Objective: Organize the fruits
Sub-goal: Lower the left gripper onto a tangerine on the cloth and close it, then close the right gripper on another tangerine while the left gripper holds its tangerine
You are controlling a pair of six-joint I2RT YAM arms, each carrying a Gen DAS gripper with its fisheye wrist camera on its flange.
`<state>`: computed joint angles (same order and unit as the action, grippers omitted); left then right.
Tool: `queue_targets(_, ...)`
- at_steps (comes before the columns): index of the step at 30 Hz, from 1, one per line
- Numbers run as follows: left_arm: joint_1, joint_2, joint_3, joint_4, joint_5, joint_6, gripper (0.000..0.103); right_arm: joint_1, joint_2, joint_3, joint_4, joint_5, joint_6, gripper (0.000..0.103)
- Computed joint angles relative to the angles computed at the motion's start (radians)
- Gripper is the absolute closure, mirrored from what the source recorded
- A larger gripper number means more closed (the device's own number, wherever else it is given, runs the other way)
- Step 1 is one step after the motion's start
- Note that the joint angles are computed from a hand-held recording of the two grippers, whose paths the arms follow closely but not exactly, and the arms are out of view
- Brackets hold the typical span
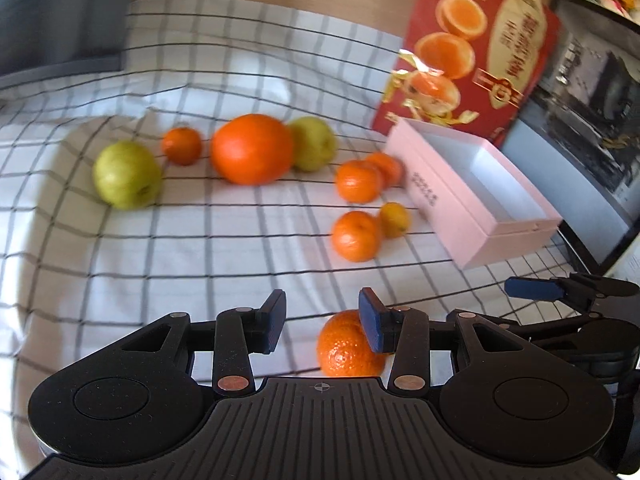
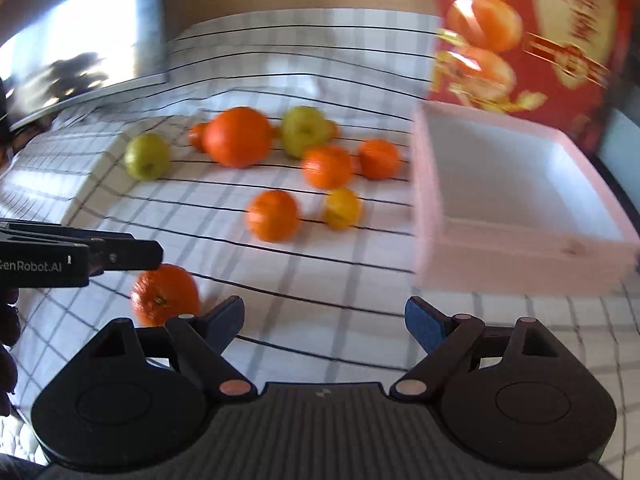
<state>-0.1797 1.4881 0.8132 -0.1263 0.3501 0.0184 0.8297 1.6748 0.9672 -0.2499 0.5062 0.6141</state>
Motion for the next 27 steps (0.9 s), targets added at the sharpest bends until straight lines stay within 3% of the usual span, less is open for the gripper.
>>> queue_targets(5,-0.084,0.015,-0.036,0.114,-0.115,0.008,0.054,-0.023,-0.049,-0.047,-0.050,0.045,0.089,0.015)
queue_targets(12,-0.106,0.065,0.062,-0.026,-0.067,0.033,0.053,-0.050,-0.098,-0.093,-0.067,0.067,0.115,0.015)
queue_targets(18,-0.151,0.081,0.087,-0.071,-0.097,0.034,0.051,-0.066,-0.133,-0.127,-0.082,0.044,0.159,0.015)
queue_targets(27,-0.139,0.051,0.073,-0.219,-0.024,0.167,0.049,-0.058,-0.132,-0.137,-0.098,0.058,0.158,0.015)
